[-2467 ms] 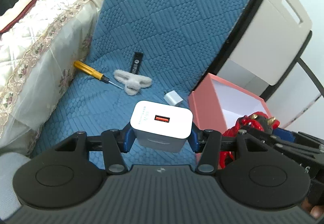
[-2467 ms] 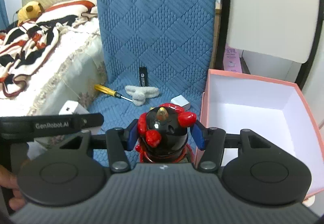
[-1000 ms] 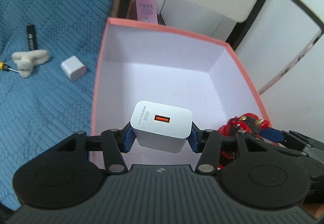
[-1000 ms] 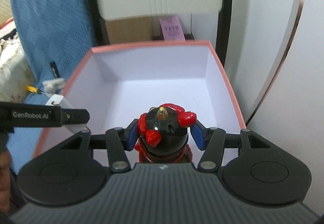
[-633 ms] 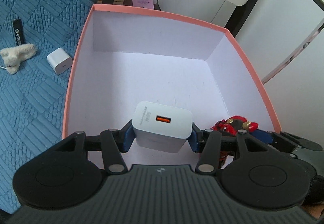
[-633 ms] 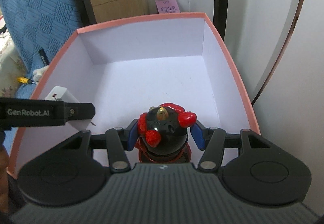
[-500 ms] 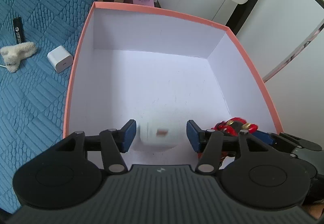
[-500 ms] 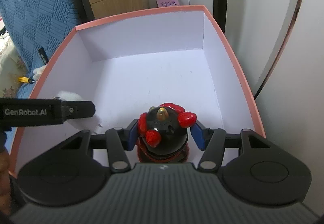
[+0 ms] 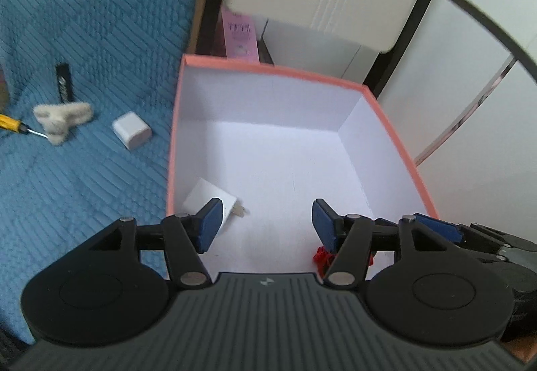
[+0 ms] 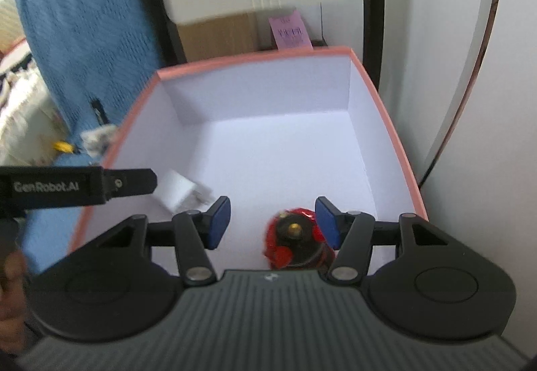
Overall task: Organize rigid objects
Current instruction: 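Open the left tool to drop the charger while the right tool releases the toy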
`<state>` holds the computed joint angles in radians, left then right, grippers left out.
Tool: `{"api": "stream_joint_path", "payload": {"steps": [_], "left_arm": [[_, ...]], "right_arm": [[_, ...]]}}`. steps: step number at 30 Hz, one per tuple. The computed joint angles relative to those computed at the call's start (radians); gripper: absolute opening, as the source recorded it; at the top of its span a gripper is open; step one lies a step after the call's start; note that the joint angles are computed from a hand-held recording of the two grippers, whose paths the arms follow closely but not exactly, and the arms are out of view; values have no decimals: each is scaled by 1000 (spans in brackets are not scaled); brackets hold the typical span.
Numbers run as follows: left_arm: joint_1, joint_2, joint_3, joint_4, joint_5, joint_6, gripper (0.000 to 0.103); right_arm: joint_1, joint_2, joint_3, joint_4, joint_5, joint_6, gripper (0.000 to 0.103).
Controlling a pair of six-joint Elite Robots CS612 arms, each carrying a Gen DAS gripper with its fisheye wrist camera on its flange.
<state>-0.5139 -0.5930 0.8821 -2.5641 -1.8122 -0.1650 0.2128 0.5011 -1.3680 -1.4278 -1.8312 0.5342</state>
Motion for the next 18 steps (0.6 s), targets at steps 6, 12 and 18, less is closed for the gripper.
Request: {"api": "stream_joint_path", "payload": {"steps": [6,12,18], "left_arm": [[18,-68,96,-92,-11,-13,65],[42,-127,176,-175,-11,-13,65],[69,-180,252,-221,-5,8,65]], "right_arm": [[30,-22,-4,-47,-19,-11,59],[66,-46,11,-83,-45,-16,58],[100,-65,31,-104,-75,-16,58]]}}
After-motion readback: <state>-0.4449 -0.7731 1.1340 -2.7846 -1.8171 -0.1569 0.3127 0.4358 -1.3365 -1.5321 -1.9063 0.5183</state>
